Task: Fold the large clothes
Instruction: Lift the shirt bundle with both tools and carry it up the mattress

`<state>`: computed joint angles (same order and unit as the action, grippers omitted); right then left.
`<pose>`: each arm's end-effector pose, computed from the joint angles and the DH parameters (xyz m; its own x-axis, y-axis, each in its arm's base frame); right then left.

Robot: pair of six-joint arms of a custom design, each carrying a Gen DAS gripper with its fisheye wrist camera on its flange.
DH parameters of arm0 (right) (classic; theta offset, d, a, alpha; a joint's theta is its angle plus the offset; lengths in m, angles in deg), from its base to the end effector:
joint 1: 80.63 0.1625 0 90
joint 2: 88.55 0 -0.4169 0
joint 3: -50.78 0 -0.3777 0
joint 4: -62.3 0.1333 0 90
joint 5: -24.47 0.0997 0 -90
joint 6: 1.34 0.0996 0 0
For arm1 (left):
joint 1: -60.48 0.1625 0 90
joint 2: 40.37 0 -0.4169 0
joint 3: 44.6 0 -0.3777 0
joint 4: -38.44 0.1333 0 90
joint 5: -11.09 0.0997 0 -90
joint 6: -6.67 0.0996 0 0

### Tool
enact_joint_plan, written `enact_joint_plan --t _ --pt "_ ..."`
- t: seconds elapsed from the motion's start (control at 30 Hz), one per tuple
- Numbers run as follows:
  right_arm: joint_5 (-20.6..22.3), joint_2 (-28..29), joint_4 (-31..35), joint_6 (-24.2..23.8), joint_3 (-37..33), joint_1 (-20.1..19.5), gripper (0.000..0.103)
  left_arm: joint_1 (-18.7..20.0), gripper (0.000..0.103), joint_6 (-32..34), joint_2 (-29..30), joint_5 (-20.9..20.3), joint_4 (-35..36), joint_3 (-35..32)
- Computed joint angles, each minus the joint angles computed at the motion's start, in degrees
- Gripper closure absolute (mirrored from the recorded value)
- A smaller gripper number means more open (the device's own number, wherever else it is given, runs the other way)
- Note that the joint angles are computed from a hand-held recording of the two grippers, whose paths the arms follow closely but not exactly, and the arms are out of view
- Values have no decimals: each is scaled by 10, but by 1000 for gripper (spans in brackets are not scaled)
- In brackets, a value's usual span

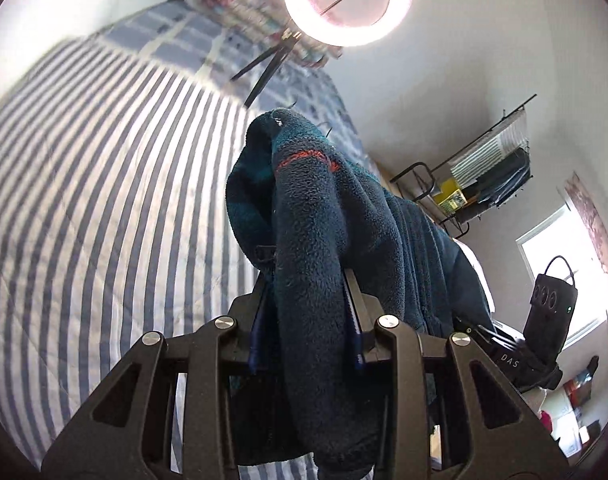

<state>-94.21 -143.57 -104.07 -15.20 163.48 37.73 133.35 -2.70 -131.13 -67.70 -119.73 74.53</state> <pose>0.3429 -0.4552 0.1341 -0.7127 -0.4729 0.5181 -0.6393 0.7419 -0.2022 0.0087 -0.4902 0.3887 -0.9979 0.0482 -0.0431 0.0647 0.7521 -0.6559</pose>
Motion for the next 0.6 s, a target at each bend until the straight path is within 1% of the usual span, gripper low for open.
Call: enact_joint_plan --t 0.17,0.27,0.47,0.6 --pt "-15 9 19 -30 -65 17 74 -28 71 15 27 11 12 -60" --pt "-23 14 40 -43 -114 21 74 -48 71 32 57 20 18 -107" --pt "-39 29 65 -82 -213 26 74 -78 71 57 133 26 27 -221" --pt "-46 49 70 -124 -286 22 74 -95 71 81 194 36 37 -305"
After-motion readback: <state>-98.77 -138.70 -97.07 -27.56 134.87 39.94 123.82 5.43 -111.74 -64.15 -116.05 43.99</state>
